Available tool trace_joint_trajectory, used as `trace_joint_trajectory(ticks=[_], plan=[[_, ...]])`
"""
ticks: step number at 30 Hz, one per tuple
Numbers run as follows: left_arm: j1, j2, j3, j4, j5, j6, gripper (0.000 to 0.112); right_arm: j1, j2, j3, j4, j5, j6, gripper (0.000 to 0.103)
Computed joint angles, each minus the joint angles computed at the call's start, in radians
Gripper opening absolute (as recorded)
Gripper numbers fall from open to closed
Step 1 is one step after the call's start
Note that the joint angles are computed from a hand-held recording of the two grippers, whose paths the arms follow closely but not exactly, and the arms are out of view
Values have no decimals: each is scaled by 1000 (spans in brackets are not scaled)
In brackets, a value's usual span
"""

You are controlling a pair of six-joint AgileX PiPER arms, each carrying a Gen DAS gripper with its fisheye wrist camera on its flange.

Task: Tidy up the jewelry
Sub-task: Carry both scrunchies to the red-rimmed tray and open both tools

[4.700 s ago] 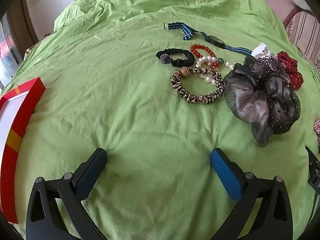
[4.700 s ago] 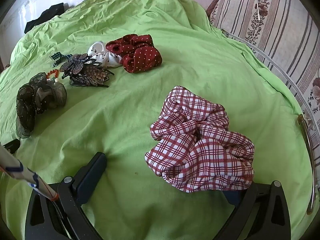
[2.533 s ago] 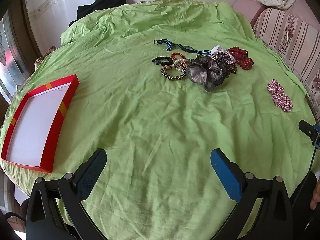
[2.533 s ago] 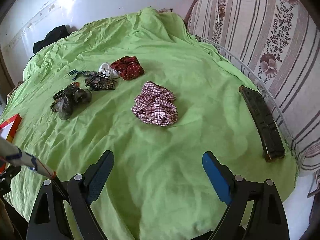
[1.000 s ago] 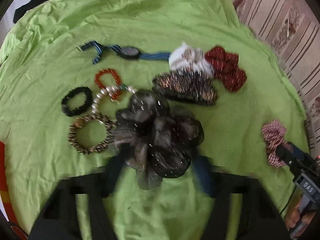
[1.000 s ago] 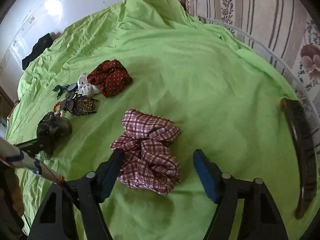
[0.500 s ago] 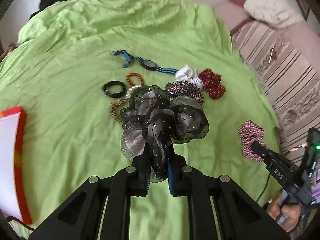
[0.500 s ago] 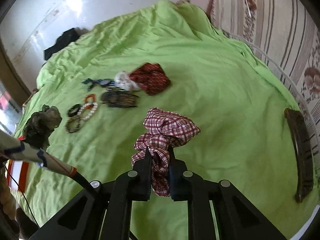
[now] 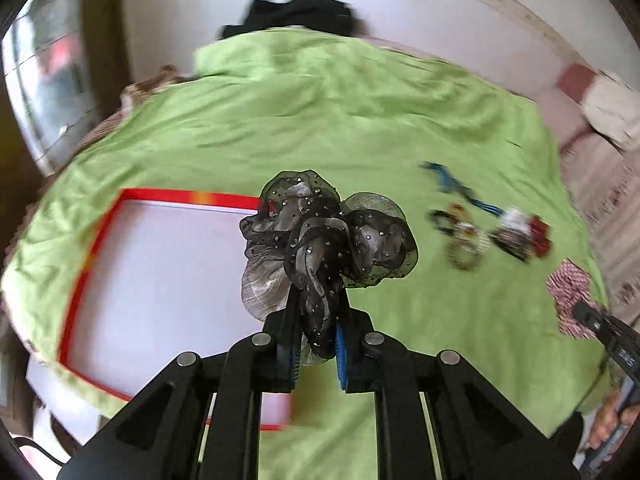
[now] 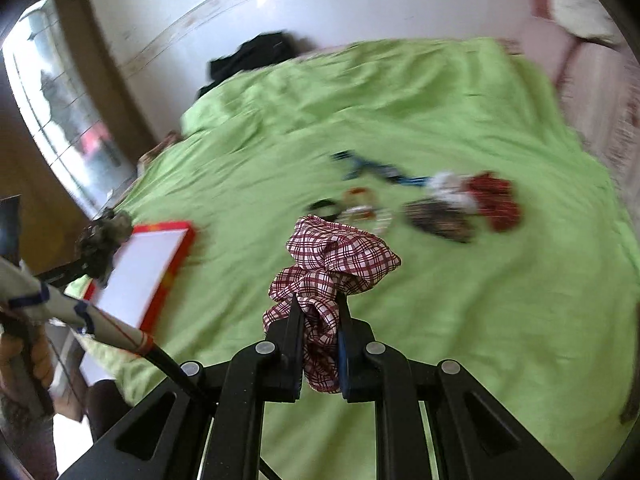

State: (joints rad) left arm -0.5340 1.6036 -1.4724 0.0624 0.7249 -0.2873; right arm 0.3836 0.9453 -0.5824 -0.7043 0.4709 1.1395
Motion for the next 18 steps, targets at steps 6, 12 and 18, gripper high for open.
trace_joint_trajectory(ticks=[6,12,18], plan=[[220,61,-29,-116,-2,181,13,158,335,-249,-12,-48,63,14],[349,257,-215,-117,64,231,14,216,632,-565,114,-25,-106,14],[430,492,-501,-148,177,240,14,216,964,-981,374,61,-393,14]])
